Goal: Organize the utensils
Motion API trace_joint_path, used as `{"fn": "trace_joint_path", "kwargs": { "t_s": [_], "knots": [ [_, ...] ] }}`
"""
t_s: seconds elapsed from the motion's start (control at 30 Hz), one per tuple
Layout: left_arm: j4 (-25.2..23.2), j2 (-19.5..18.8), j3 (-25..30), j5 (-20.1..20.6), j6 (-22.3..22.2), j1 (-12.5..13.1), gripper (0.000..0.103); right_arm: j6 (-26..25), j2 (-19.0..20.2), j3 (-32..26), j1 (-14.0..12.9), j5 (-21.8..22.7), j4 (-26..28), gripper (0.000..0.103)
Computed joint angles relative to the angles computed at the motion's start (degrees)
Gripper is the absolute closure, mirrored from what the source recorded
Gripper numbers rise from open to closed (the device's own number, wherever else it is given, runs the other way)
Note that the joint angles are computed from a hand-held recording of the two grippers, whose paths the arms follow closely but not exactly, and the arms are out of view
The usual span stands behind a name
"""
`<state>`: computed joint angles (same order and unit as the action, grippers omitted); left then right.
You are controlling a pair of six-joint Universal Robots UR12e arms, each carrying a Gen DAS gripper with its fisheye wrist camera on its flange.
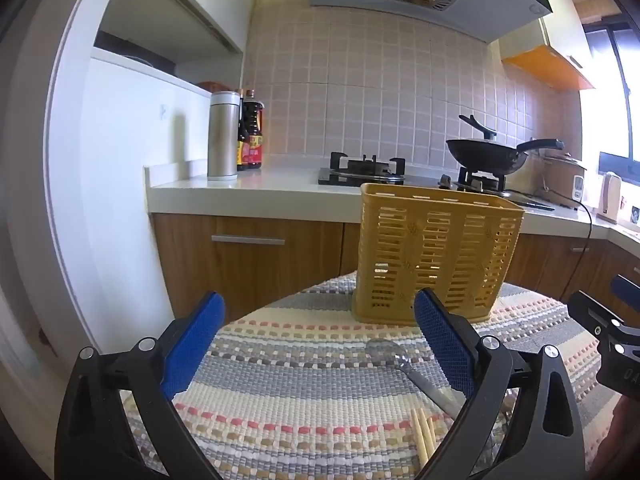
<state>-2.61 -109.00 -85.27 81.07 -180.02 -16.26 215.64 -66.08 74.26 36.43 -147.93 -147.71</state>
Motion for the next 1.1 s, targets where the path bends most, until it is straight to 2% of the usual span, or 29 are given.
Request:
{"fn": "trace_joint_path", "kwargs": {
  "t_s": [0.13,0.2,1.1],
  "knots": [
    [0.29,0.03,-0.25,-0.13,0.01,-0.03,0.01,-0.89,0.07,0.07,0.0,0.02,-0.54,0.007],
    [0.22,0.0,-0.23,-0.12,0.09,-0.06,0.01,-0.53,0.91,-1.56,0.22,-0.35,0.85,0.007],
    [0.65,-0.09,-0.58,-0.85,0.18,-0.12,0.01,-0.74,0.48,-0.38,0.23,0.14,-0.88,0.007]
  ]
}}
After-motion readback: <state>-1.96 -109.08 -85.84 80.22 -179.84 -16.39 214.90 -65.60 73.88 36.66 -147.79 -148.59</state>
